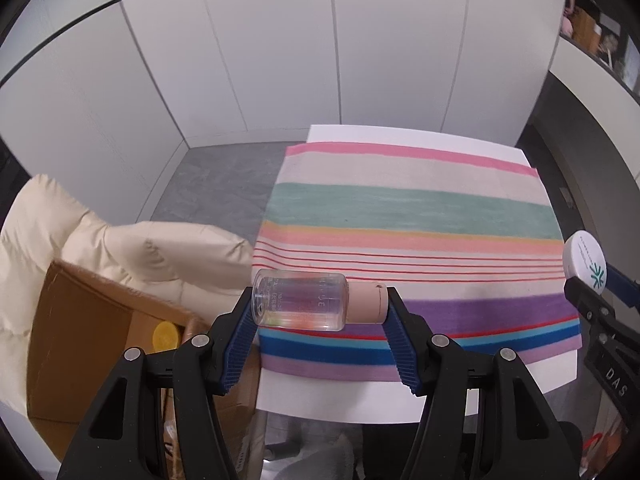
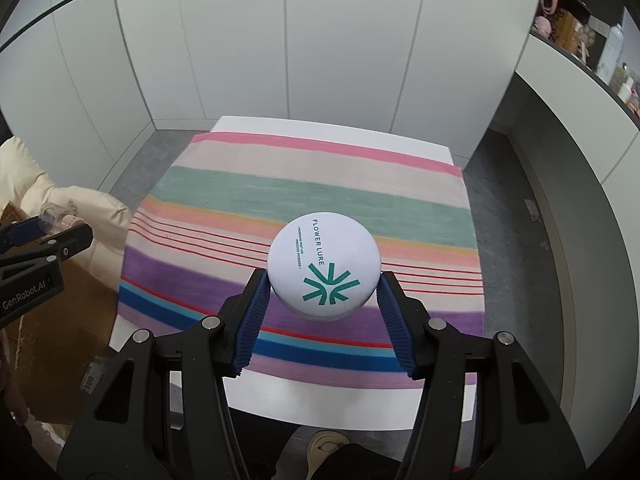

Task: Organize objects
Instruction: 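Lift and carry the glass bottle and white jar with both tools to the box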

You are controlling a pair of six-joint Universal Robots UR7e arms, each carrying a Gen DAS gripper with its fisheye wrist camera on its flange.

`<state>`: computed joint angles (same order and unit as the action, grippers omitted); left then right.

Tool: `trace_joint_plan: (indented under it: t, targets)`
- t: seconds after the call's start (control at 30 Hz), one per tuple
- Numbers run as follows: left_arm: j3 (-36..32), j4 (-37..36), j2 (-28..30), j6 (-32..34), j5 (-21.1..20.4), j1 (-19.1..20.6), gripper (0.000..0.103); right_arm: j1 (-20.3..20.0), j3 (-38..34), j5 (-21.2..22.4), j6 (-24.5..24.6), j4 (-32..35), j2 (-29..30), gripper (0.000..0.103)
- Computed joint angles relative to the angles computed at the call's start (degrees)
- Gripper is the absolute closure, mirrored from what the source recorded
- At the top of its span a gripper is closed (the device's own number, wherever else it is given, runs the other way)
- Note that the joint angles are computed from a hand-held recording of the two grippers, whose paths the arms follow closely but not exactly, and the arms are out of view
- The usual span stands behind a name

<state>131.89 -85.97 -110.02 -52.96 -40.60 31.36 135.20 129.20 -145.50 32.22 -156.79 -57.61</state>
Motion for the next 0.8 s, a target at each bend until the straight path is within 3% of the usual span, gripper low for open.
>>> trace_joint_plan:
  t: [0.17, 0.33, 0.8]
  targets:
    - [-1.72, 3.98, -3.51, -2.91, 1.63, 1.28, 0.041, 2.16, -4.10, 1.20, -0.15, 1.46, 3.43, 0.045]
    - [-3.98, 12.69, -8.39, -7.55, 3.81, 2.57, 0.041, 5.02, -9.79, 3.39, -2.05, 2.43, 8.11, 0.045]
    - [-14.42, 44.23, -21.18, -24.08, 7.52, 7.97, 0.041, 12.64, -27.71, 13.38, -6.79, 6.59, 25.25, 0.045]
